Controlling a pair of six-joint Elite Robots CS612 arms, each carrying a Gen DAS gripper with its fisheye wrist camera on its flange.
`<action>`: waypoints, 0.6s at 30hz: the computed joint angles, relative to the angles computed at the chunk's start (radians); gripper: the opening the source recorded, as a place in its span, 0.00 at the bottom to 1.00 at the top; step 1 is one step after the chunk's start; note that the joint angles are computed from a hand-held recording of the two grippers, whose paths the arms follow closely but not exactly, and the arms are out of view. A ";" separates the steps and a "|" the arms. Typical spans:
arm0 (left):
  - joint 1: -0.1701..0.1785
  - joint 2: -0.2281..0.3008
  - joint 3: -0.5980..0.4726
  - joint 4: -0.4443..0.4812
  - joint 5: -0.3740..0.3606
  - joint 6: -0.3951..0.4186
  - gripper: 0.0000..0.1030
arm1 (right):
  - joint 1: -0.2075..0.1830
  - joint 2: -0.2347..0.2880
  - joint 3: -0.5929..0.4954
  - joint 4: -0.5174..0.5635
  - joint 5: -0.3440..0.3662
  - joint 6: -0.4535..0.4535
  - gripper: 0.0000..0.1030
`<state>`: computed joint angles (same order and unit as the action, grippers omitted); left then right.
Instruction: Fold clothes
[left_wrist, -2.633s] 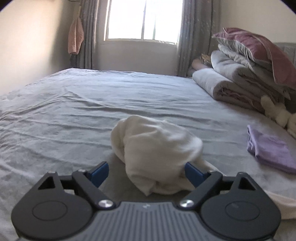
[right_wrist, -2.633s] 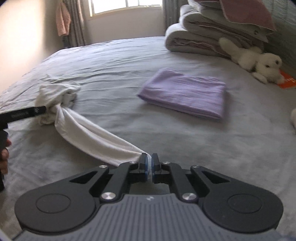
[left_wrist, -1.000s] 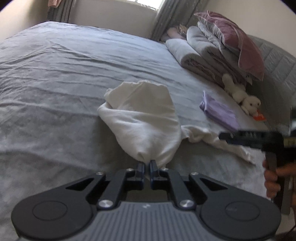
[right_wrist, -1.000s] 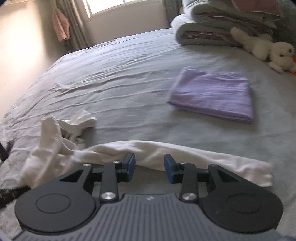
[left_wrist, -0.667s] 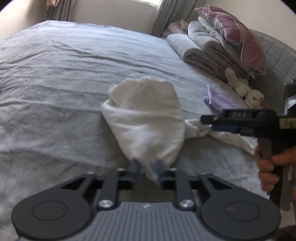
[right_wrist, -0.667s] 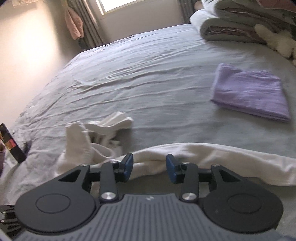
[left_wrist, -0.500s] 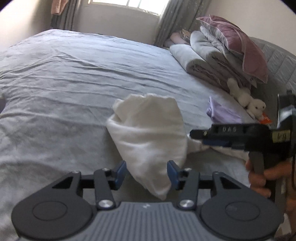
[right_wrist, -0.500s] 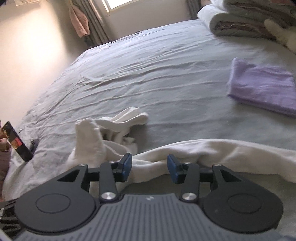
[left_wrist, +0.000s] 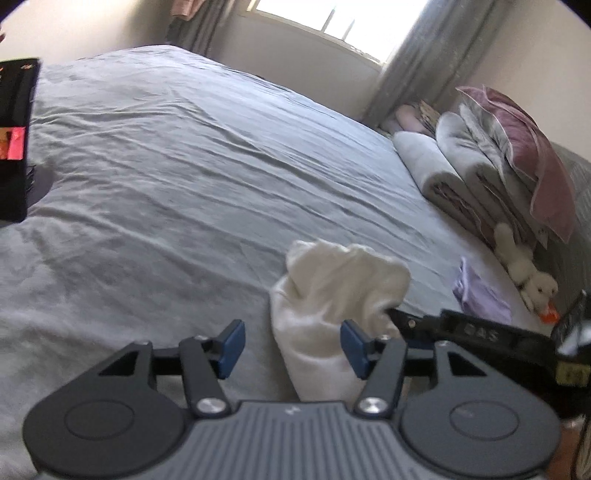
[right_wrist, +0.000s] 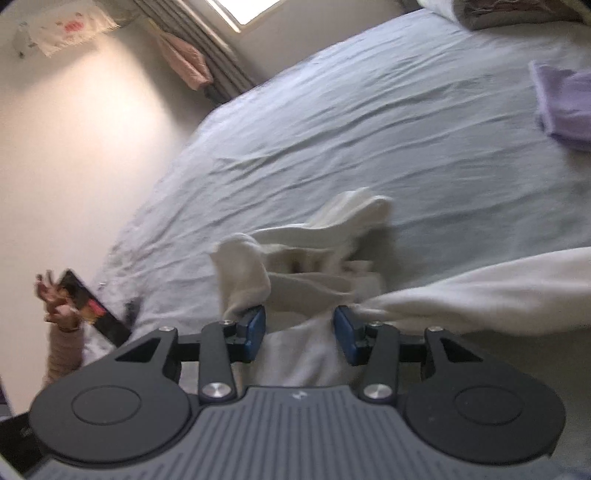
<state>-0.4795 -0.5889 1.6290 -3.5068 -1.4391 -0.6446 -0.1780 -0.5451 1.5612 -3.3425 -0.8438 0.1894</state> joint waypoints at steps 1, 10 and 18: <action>0.003 0.001 -0.001 -0.001 0.001 -0.010 0.57 | 0.001 0.003 -0.003 -0.002 0.030 0.001 0.42; 0.023 0.016 -0.007 -0.053 -0.030 -0.052 0.57 | 0.028 0.007 -0.001 0.050 0.083 -0.086 0.42; 0.023 0.054 -0.077 -0.014 -0.137 -0.034 0.58 | 0.023 -0.009 0.015 0.124 0.123 -0.194 0.42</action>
<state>-0.4565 -0.5347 1.5516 -3.5212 -1.5758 -0.6790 -0.1552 -0.5538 1.5757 -3.2189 -0.7203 -0.0044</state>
